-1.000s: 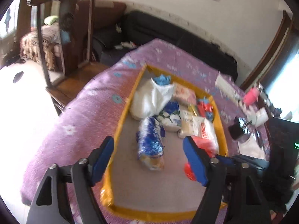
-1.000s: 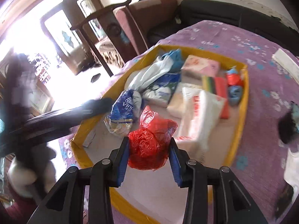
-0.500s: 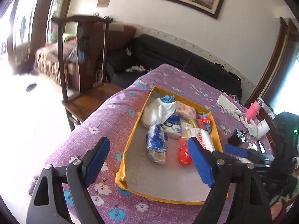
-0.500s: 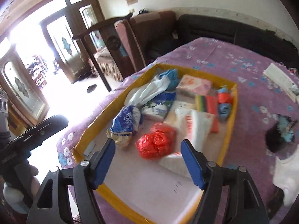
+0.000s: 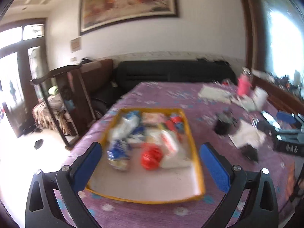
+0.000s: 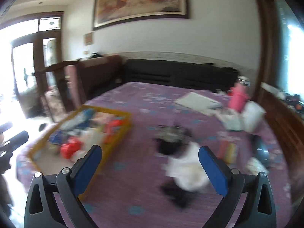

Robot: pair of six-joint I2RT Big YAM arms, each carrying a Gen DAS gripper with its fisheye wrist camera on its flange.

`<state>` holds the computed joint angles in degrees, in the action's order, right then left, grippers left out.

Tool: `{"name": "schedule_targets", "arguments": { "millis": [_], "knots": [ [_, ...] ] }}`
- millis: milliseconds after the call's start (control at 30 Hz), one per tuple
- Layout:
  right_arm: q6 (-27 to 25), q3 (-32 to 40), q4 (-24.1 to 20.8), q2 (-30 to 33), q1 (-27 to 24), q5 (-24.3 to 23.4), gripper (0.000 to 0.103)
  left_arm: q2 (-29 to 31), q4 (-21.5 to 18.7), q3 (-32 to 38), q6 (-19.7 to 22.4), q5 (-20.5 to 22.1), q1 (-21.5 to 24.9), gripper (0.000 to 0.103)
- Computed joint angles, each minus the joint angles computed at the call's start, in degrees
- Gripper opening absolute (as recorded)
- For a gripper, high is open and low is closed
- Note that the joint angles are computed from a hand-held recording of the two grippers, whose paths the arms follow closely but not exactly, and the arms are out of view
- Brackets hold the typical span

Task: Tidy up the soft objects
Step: 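Move both open grippers back toward the remaining white cloth and black bag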

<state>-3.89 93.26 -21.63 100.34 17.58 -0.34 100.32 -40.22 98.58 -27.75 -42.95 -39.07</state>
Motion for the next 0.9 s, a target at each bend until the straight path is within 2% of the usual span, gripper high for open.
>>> {"name": "schedule_targets", "arguments": {
  "millis": [100, 167, 400, 600, 900],
  "knots": [
    [3.2, -0.7, -1.6, 0.0, -3.1, -0.1, 0.103, 4.9, -4.6, 6.2, 0.4, 3.7, -1.5, 0.103],
    [5.3, -1.3, -3.3, -0.3, -5.3, -1.7, 0.103, 7.6, -6.6, 9.6, 1.1, 4.3, -2.4, 0.103],
    [7.0, -5.7, -1.2, -3.1, -10.5, -3.6, 0.102, 15.8, -13.0, 20.6, 3.2, 8.0, -4.2, 0.103],
    [8.9, -6.1, -1.2, -3.0, -13.3, -5.2, 0.102, 22.2, -19.7, 30.0, 2.0, 12.0, -3.7, 0.103],
    [9.1, -4.7, -2.5, -1.3, -13.9, -6.1, 0.102, 31.5, -28.3, 44.6, 1.8, 16.2, -2.7, 0.103]
  ]
}}
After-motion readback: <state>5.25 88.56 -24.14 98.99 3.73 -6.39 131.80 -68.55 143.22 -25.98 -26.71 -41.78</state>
